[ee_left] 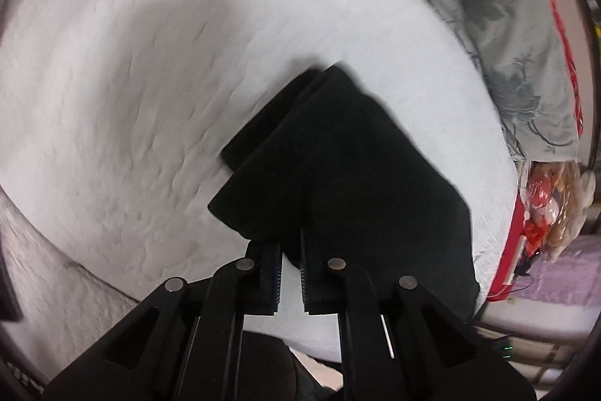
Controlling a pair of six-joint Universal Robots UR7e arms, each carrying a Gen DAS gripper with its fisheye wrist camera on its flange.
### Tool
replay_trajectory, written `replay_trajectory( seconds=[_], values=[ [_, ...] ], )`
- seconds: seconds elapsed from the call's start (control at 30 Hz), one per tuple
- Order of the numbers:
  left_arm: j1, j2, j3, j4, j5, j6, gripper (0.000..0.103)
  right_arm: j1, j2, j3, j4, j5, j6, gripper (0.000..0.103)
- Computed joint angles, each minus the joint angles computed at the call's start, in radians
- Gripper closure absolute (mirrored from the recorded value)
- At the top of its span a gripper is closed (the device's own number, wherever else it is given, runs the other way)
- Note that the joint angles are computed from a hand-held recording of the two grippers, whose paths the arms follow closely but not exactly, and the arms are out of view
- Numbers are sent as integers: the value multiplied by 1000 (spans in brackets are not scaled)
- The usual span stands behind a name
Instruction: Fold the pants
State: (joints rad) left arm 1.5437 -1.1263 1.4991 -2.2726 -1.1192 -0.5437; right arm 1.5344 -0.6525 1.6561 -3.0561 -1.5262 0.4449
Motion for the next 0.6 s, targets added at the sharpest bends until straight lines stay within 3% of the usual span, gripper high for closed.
replay_trajectory(
  seconds=[0.1,0.23,0.37,0.43,0.47,0.5,0.53,0.57,0.6],
  values=[
    [14,-10,17,-12,-13,0,97,-27,-6,50,-29,21,29,99],
    [15,-14,13,-5,-25,-2,97,-32,-20,70,-9,-34,-8,95],
    [-22,-62,86,-77,1,61,96,-26,-58,86,25,-57,-69,93],
    [-37,-94,133,-119,-15,99,90,-12,-84,104,19,-93,-116,85],
    [-43,-103,153,-142,-28,106,79,-6,-93,115,-1,-110,-137,80],
    [-47,-114,172,-158,-32,113,64,-3,-101,127,-26,-117,-149,70],
    [-57,-117,191,-181,-23,120,56,-4,-104,134,-42,-115,-148,60],
    [-62,-114,199,-197,-15,123,48,-7,-107,141,-53,-105,-143,57],
    [-66,-106,202,-209,-10,128,47,-12,-103,142,-53,-85,-129,56]
  ],
)
